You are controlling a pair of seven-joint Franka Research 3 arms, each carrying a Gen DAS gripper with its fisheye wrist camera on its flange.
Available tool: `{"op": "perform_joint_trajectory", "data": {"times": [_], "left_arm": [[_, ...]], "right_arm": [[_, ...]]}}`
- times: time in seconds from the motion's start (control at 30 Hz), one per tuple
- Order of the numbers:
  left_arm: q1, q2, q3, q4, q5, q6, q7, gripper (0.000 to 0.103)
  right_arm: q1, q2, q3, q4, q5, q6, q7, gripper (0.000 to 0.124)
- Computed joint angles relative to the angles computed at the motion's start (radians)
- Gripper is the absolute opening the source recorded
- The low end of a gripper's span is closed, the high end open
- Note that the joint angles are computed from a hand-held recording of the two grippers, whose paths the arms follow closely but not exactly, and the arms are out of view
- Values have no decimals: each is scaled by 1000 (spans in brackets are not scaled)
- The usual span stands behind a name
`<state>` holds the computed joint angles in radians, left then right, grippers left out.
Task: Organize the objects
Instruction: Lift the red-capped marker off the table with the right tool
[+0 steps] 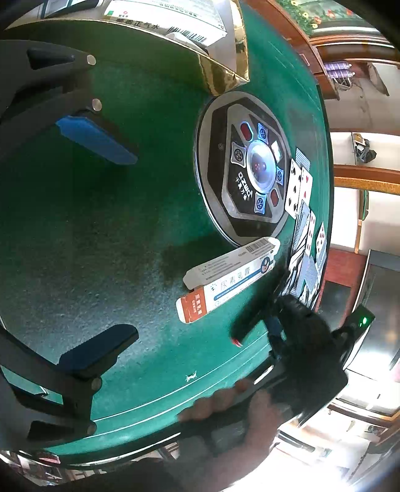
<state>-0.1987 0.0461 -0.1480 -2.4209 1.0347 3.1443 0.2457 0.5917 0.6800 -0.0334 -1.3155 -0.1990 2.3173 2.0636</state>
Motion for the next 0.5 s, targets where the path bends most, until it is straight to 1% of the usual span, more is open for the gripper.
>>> {"op": "perform_joint_trajectory", "data": {"times": [0.03,0.1,0.13,0.27,0.33,0.4,0.43,0.47,0.5], "left_arm": [[1,-1,2,-2,3,5,-4,102],[1,1,5,0,16,10,-15,102],[1,1,5,0,18,9,-18,102],[0,1,4,1,25,6,-21,102],[0,3,7,2,38,13,-36,102],[0,4,11,2,51,23,-51,102],[0,4,12,2,54,24,-54,102],[0,3,12,1,55,25,-55,102],[-1,2,12,2,60,22,-60,102]], "right_arm": [[7,-22,-4,-37,-8,14,12,18],[8,-75,-1,-132,-12,57,30,18],[7,-115,4,-199,-11,86,37,18],[-5,-282,28,-449,-8,155,69,18],[14,-371,30,-575,-58,167,137,18],[23,-435,38,-663,-128,164,211,25],[35,-468,39,-705,-184,151,279,50],[26,-478,50,-725,-188,146,296,99],[2,-495,74,-773,-136,183,276,101]]}}
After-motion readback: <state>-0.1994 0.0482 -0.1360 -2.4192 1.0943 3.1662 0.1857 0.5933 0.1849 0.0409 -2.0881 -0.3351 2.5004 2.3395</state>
